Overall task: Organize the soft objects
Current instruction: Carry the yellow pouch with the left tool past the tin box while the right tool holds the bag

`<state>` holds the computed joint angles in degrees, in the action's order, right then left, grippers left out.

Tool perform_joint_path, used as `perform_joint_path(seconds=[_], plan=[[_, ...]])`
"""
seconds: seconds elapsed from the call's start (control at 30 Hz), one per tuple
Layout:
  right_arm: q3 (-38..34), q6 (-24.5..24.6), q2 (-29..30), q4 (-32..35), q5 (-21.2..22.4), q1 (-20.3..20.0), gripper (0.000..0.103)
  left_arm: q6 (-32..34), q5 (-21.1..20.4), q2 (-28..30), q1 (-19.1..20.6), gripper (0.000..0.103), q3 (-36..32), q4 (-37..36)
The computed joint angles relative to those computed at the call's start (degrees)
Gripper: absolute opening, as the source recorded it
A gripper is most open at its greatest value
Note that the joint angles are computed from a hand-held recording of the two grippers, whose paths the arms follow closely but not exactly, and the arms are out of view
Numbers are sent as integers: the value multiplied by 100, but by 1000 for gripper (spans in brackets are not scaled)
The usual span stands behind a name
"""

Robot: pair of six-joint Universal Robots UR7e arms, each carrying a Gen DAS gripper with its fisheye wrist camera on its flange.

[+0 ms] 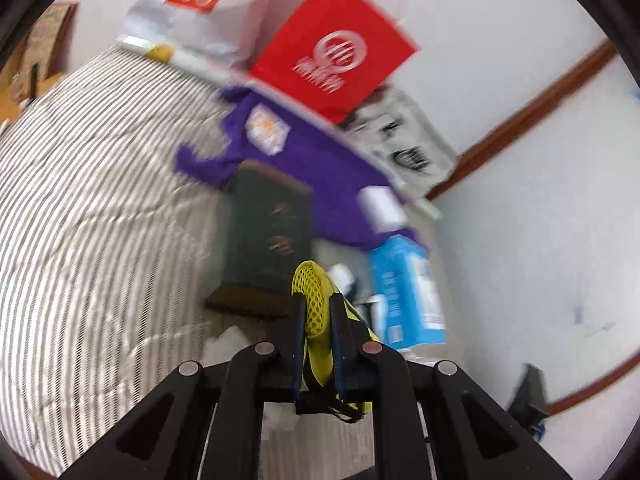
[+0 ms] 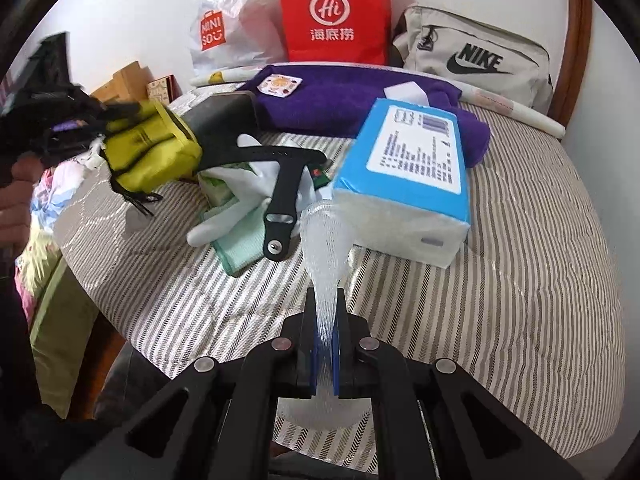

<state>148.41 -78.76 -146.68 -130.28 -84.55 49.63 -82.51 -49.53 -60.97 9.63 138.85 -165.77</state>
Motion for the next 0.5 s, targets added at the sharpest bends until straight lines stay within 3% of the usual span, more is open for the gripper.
perform_joint_path(seconds=[0.13,0.2,0.27,0.5], plan=[[16,46,83,-86,-73,82,5,261,180,100,-69,12,136,-647],[45,86,177,-193,-185,158,5,183,-53,196,112,11,63,-496],[62,76,200,-203,-204,169,5,217,-105,250,139,12,123,-890],[44,152,256,-189,-284,283,5,399,-10,165,109,12,-50,-558]])
